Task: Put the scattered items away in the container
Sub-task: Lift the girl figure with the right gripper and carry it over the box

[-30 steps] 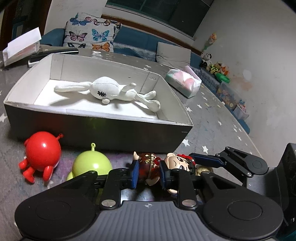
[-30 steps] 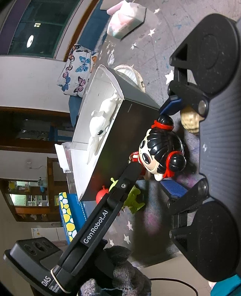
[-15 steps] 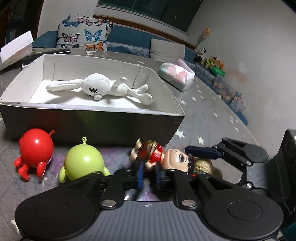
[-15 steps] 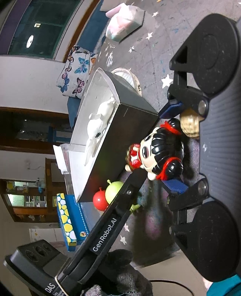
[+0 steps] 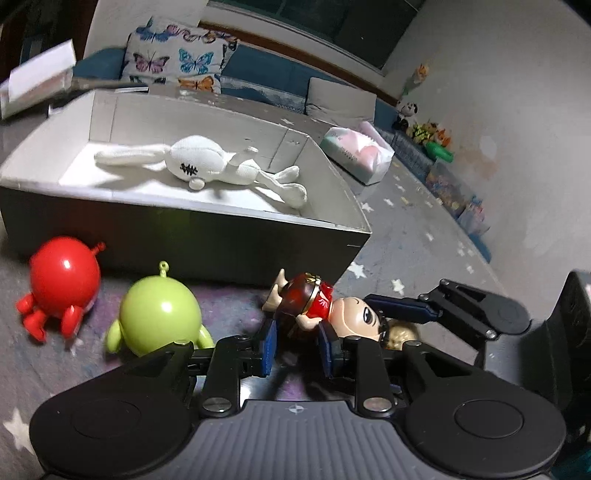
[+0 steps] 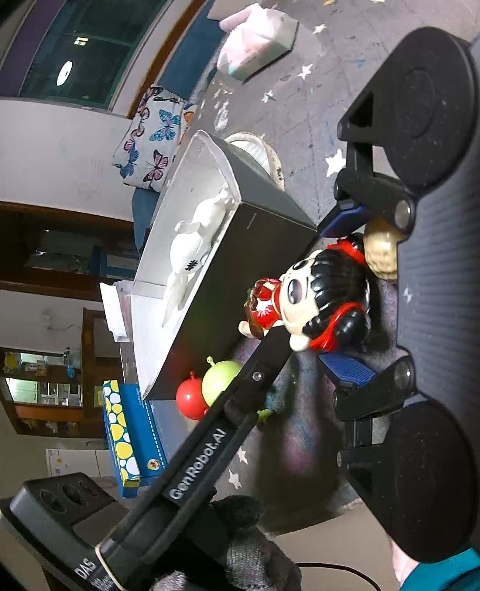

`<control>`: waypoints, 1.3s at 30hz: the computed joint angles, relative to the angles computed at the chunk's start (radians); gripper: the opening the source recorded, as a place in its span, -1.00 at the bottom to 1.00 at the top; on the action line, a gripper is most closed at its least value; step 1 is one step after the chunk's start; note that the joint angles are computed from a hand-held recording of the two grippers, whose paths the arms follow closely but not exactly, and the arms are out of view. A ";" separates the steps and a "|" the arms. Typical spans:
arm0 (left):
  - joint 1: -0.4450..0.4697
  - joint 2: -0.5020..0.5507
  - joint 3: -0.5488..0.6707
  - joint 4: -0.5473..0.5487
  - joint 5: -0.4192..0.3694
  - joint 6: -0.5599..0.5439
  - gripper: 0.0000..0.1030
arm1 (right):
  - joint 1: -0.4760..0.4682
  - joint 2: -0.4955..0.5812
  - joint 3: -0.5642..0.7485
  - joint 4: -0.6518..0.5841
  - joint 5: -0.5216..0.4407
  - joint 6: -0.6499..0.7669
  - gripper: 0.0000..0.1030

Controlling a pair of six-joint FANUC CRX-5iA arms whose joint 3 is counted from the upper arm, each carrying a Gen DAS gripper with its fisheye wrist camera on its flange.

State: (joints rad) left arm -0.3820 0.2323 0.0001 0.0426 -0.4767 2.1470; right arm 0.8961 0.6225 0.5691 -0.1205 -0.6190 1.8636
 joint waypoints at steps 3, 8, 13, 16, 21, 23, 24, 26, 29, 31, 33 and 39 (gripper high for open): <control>0.014 -0.016 -0.058 0.102 0.058 -0.030 -0.46 | 0.003 -0.001 -0.005 0.015 0.014 -0.005 0.36; 0.019 -0.028 -0.123 0.240 0.128 -0.097 -0.46 | 0.012 0.007 0.004 0.042 0.000 0.011 0.26; 0.014 -0.030 -0.125 0.227 0.146 -0.070 -0.44 | 0.019 0.025 0.018 0.075 -0.008 0.003 0.16; 0.014 -0.023 -0.094 0.170 0.122 -0.006 -0.41 | 0.016 0.027 0.027 0.058 -0.013 -0.001 0.14; -0.006 -0.024 -0.036 0.017 0.077 0.100 -0.31 | 0.002 0.019 0.043 -0.025 -0.031 0.008 0.13; -0.015 -0.024 -0.016 -0.035 0.054 0.146 -0.28 | -0.004 0.020 0.055 -0.051 -0.045 0.003 0.13; -0.021 -0.023 -0.006 -0.061 0.042 0.174 -0.27 | -0.006 0.021 0.060 -0.063 -0.053 -0.003 0.13; -0.030 -0.021 0.013 -0.100 0.019 0.210 -0.24 | -0.008 0.020 0.064 -0.077 -0.061 -0.013 0.13; -0.051 -0.020 0.056 -0.171 -0.034 0.266 -0.16 | -0.010 0.006 0.051 -0.105 -0.054 -0.010 0.13; -0.077 -0.022 0.096 -0.258 -0.074 0.320 -0.12 | -0.016 -0.012 0.042 -0.139 -0.045 0.015 0.11; -0.103 -0.032 0.124 -0.341 -0.092 0.359 -0.12 | -0.015 -0.036 0.020 -0.145 -0.013 0.020 0.11; -0.112 -0.039 0.195 -0.438 -0.106 0.376 -0.12 | -0.017 -0.053 0.032 -0.140 0.062 0.043 0.11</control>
State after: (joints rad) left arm -0.4945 0.1935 0.1955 -0.3954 -0.5827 2.5230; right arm 0.8786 0.5699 0.6015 -0.2607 -0.5573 1.9066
